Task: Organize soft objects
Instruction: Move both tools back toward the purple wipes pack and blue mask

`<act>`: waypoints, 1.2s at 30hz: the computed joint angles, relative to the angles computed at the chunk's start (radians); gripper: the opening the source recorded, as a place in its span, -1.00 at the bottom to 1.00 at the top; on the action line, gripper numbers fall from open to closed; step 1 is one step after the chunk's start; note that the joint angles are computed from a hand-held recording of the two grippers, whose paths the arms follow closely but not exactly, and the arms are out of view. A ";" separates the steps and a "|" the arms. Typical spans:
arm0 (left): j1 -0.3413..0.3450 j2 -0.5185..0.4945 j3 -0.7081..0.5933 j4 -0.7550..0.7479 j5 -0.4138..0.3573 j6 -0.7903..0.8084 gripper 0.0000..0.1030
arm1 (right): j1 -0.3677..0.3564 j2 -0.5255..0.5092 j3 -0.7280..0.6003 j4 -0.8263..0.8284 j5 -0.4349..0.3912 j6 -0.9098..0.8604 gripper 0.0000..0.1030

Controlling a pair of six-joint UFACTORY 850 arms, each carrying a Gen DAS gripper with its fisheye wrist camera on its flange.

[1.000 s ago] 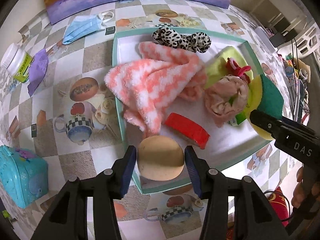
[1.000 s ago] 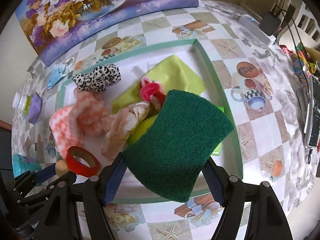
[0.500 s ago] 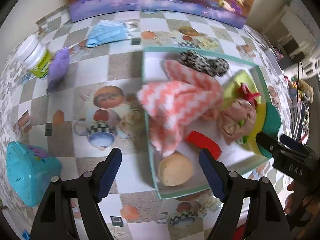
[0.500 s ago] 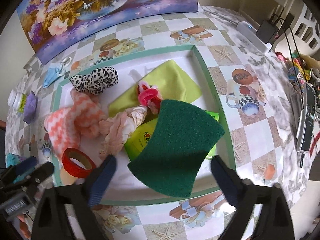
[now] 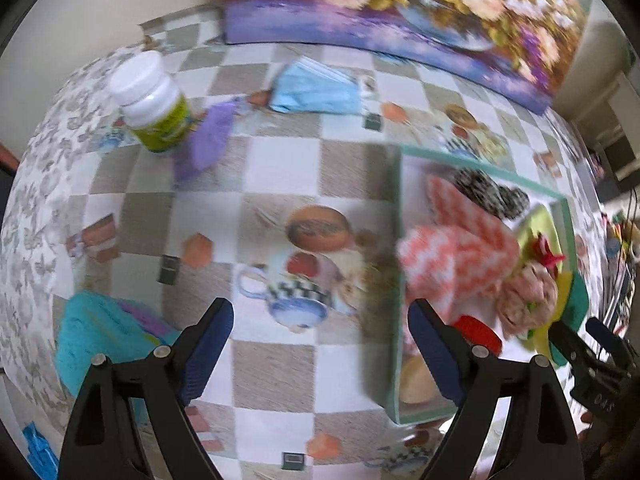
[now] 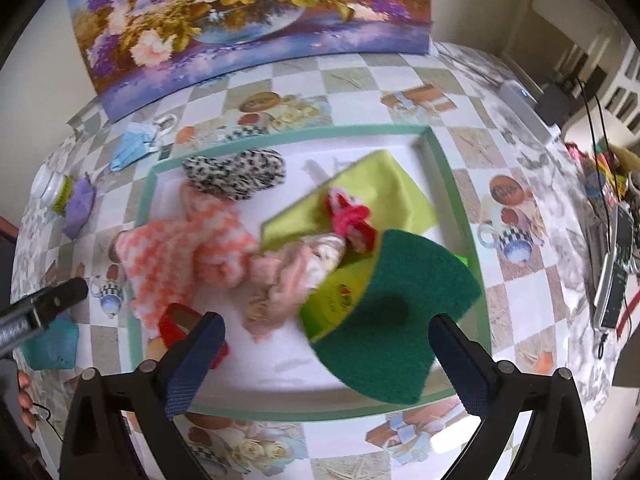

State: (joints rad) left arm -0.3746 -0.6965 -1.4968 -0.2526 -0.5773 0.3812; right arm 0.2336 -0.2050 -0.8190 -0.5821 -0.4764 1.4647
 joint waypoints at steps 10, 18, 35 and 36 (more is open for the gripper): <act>0.040 -0.046 -0.094 0.001 -0.020 -0.048 0.74 | 0.022 -0.072 -0.105 -0.014 0.007 -0.030 1.00; 0.059 -0.135 -0.237 0.005 -0.085 -0.089 0.74 | 0.000 -0.163 -0.241 0.003 0.070 -0.098 1.00; 0.082 -0.457 -0.745 0.131 -0.361 -0.198 0.73 | -0.096 -0.398 -0.526 0.594 0.194 -0.758 1.00; 0.081 -0.465 -0.756 0.134 -0.361 -0.198 0.73 | -0.101 -0.412 -0.538 0.635 0.202 -0.792 1.00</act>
State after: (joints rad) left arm -0.2935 -1.1617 -2.2533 -0.1190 -0.9383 0.1835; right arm 0.1328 -0.6167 -1.3570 0.0528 -0.2745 0.6725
